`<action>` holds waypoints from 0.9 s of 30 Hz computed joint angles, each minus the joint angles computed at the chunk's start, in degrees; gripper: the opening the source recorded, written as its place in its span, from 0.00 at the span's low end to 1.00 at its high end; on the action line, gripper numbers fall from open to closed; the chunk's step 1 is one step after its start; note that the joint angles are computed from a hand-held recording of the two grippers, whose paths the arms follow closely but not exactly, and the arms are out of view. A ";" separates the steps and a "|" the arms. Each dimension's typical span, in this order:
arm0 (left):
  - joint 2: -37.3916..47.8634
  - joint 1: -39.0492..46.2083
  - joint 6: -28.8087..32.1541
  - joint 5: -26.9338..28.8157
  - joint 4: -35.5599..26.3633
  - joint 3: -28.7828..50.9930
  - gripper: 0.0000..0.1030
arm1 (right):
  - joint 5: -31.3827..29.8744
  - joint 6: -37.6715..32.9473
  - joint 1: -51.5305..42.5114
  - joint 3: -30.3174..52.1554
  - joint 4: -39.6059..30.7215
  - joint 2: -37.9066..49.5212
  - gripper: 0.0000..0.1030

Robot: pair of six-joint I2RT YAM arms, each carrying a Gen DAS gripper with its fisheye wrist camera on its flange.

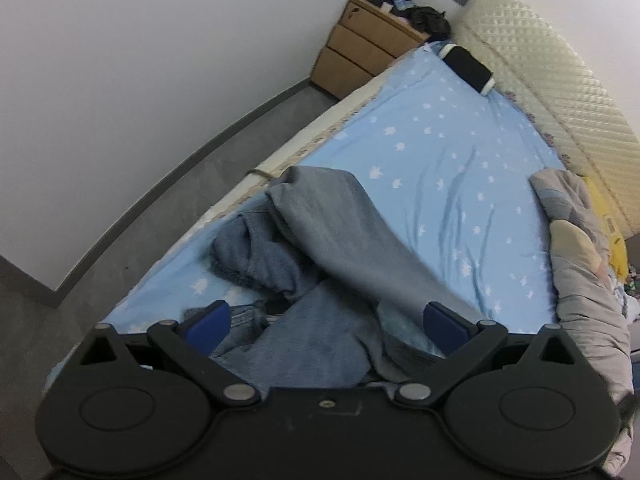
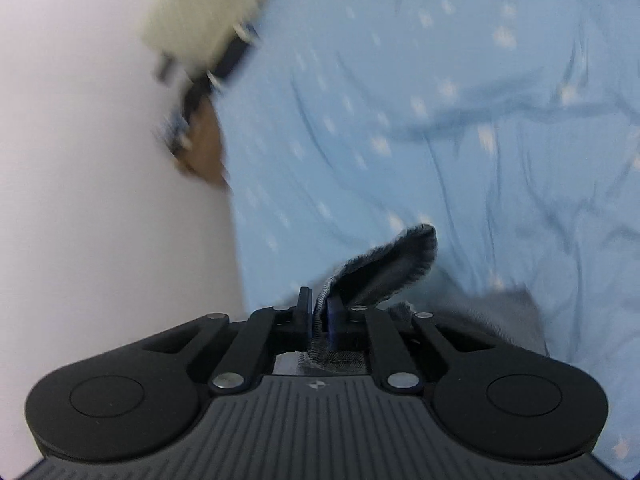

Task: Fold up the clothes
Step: 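Lower the right tool onto the jeans leg hem and close it, then lift the jeans leg with the right tool and swing it across the bed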

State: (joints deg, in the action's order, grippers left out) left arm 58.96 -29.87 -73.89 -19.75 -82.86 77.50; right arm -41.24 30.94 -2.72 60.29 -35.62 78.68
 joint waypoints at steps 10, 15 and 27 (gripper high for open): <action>0.61 -6.83 -4.11 0.24 4.58 -2.27 0.99 | -9.70 -1.36 -19.15 23.79 -9.58 0.73 0.06; 1.29 -9.86 -5.65 0.09 6.26 -3.43 0.99 | -9.52 -3.55 -25.59 33.71 -10.87 5.40 0.06; 8.28 -23.75 -17.42 -5.53 -0.08 2.40 1.00 | -3.45 -6.87 -33.71 49.59 -10.76 20.06 0.05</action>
State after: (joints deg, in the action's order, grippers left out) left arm 67.23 -53.61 -91.31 -25.27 -82.94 79.90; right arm -44.70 24.08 -36.43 109.88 -46.38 98.74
